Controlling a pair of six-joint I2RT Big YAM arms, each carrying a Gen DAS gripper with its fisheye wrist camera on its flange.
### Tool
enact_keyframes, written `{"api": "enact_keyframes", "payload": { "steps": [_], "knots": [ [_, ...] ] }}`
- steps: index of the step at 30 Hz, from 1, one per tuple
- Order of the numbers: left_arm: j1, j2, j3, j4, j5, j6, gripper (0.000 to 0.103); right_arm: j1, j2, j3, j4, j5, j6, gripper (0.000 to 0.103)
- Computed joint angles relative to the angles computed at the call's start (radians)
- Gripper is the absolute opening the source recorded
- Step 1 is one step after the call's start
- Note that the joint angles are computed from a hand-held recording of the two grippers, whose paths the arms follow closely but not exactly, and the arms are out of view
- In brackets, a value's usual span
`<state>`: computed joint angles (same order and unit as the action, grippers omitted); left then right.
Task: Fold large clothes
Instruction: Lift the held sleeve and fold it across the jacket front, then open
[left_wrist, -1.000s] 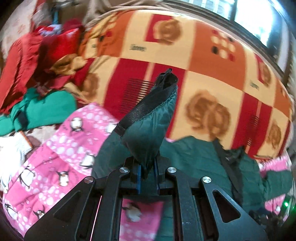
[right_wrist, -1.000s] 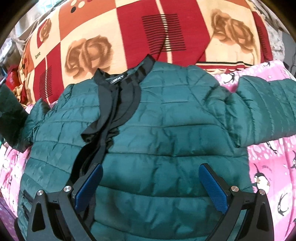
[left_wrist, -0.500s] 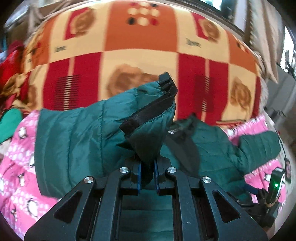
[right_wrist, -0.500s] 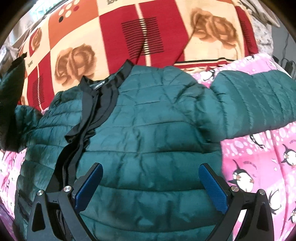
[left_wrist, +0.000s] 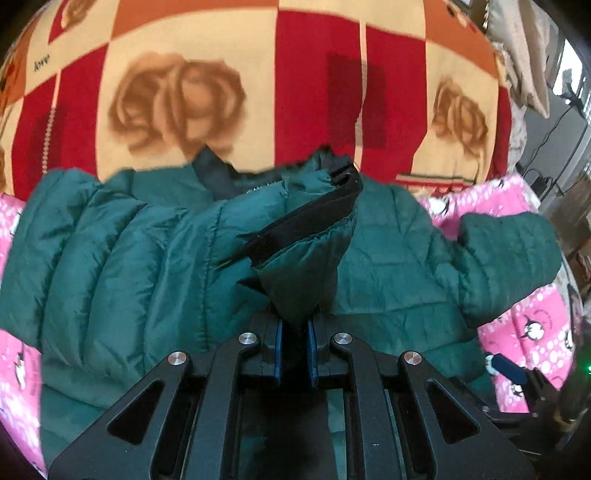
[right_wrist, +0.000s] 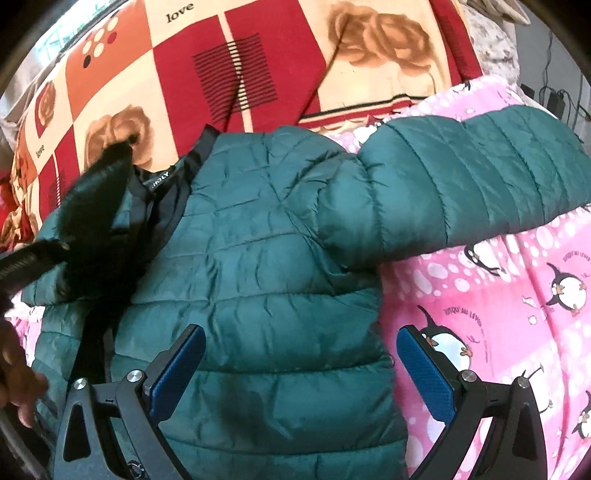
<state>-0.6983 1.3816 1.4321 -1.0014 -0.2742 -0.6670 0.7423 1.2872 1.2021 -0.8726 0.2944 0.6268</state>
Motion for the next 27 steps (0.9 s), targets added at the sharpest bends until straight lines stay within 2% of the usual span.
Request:
{"api": "enact_keyframes", "payload": {
  "steps": [5,6,8,10,13,20,27],
  "knots": [
    [-0.002,0.024,-0.028,0.013,0.025,-0.013,0.009,-0.006,0.003,-0.002,-0.008,-0.017,0.008,0.103],
    [-0.002,0.024,-0.032,0.015,0.025,-0.014,0.013,-0.006,0.005,0.001,-0.012,-0.020,0.010,0.103],
    [0.003,0.019,-0.038,0.021,0.047,-0.010,0.022,-0.004,0.006,0.005,-0.017,-0.021,0.015,0.103],
    [0.013,0.001,-0.047,0.027,0.095,-0.017,0.046,-0.001,0.006,0.011,-0.021,-0.019,0.018,0.103],
    [0.011,-0.043,-0.068,0.037,0.103,-0.032,0.062,0.010,0.004,0.026,-0.025,-0.015,0.019,0.103],
    [0.027,-0.145,-0.077,-0.052,0.050,-0.010,0.065,0.050,0.017,0.069,-0.042,-0.002,0.019,0.103],
    [0.074,-0.257,-0.122,-0.145,-0.083,0.021,0.065,0.080,0.050,0.116,-0.005,-0.042,0.016,0.103]
  ]
}}
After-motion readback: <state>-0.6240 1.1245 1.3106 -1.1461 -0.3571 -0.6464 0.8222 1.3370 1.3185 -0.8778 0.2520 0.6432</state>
